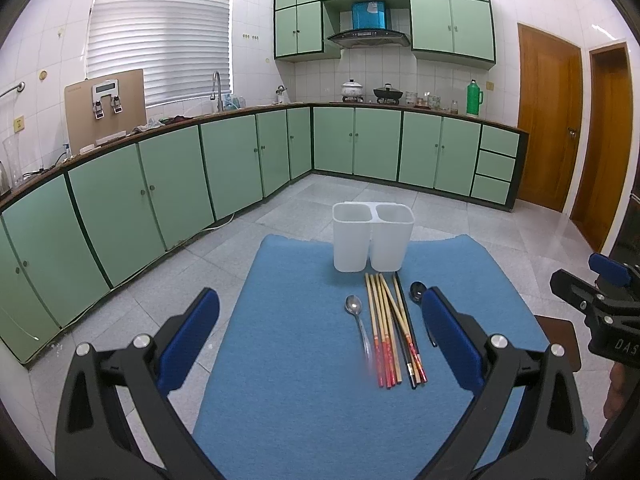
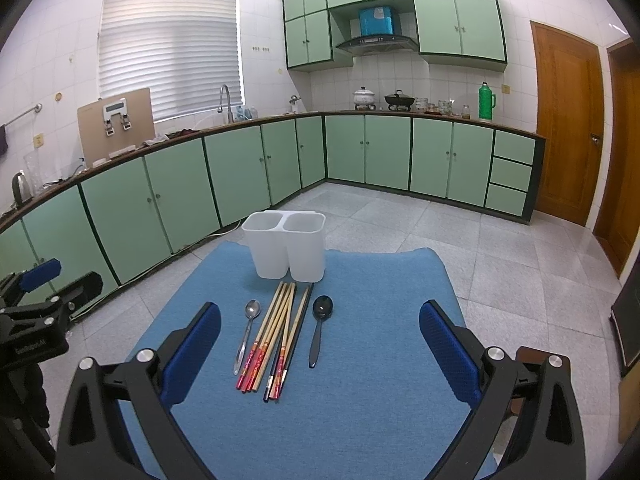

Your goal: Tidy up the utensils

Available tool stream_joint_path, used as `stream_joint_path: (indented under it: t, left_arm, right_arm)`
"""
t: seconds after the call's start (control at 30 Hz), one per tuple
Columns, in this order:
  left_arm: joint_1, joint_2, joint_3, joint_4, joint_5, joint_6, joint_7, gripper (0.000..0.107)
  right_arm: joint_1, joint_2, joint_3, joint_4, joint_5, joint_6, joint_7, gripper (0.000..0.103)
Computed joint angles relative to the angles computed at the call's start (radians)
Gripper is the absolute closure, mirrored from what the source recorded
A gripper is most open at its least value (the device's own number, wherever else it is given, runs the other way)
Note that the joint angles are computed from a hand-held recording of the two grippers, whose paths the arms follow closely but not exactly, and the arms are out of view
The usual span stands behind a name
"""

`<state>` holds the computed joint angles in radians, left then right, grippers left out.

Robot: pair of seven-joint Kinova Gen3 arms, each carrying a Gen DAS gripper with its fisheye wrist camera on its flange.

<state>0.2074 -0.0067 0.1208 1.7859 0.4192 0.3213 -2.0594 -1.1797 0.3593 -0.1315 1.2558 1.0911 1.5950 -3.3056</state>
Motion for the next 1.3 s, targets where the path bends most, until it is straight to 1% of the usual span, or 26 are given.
stream_joint_path:
  t: [0.23, 0.27, 0.4, 0.53, 0.67, 0.77, 0.87, 0.93, 1.03, 1.1, 1.13, 1.17, 1.27, 1.3]
  left_arm:
    - [0.004, 0.019, 0.011, -0.015, -0.076, 0.000, 0.069, 0.009]
    - [0.010, 0.024, 0.014, -0.018, -0.106, -0.002, 0.100, 0.009]
    - [0.016, 0.047, 0.020, -0.035, -0.170, -0.001, 0.156, 0.009]
    - [0.031, 0.095, 0.018, -0.071, -0.258, -0.001, 0.240, 0.009]
    - [0.036, 0.188, 0.018, -0.161, -0.309, 0.066, 0.290, 0.009]
    - [0.061, 0.286, -0.001, -0.259, -0.369, 0.155, 0.340, 0.009]
    - [0.117, 0.360, -0.050, -0.326, -0.460, 0.202, 0.418, 0.009]
    - [0.138, 0.410, -0.065, -0.370, -0.504, 0.230, 0.449, 0.009]
    - [0.142, 0.459, -0.068, -0.415, -0.530, 0.252, 0.469, 0.009]
    - [0.142, 0.485, -0.069, -0.439, -0.537, 0.262, 0.480, 0.009]
    - [0.140, 0.494, -0.068, -0.446, -0.537, 0.264, 0.483, 0.010]
    - [0.138, 0.504, -0.067, -0.456, -0.538, 0.268, 0.485, 0.012]
    - [0.127, 0.533, -0.059, -0.485, -0.532, 0.287, 0.478, 0.020]
    - [0.124, 0.539, -0.058, -0.491, -0.530, 0.295, 0.475, 0.024]
  right_arm:
    - [0.005, 0.009, 0.008, -0.026, -0.011, 0.003, 0.023, 0.006]
    - [0.006, 0.010, 0.009, -0.028, -0.013, 0.002, 0.026, 0.006]
    - [0.018, 0.013, 0.016, -0.028, -0.019, -0.009, 0.039, 0.006]
    - [0.059, 0.009, 0.023, -0.004, -0.044, -0.050, 0.041, 0.006]
    - [0.134, 0.010, 0.033, 0.021, -0.090, -0.114, 0.064, 0.006]
    - [0.204, 0.016, 0.043, 0.040, -0.142, -0.185, 0.084, 0.006]
    - [0.277, 0.034, 0.054, 0.049, -0.206, -0.272, 0.108, 0.006]
    - [0.319, 0.055, 0.064, 0.047, -0.248, -0.328, 0.133, 0.006]
    - [0.358, 0.101, 0.085, 0.019, -0.304, -0.382, 0.185, 0.012]
    - [0.386, 0.133, 0.098, 0.002, -0.353, -0.425, 0.216, 0.021]
    - [0.402, 0.149, 0.103, -0.010, -0.379, -0.446, 0.235, 0.023]
    - [0.411, 0.162, 0.110, -0.022, -0.400, -0.459, 0.254, 0.026]
    - [0.430, 0.205, 0.132, -0.064, -0.453, -0.473, 0.318, 0.030]
    - [0.437, 0.215, 0.137, -0.072, -0.471, -0.481, 0.337, 0.034]
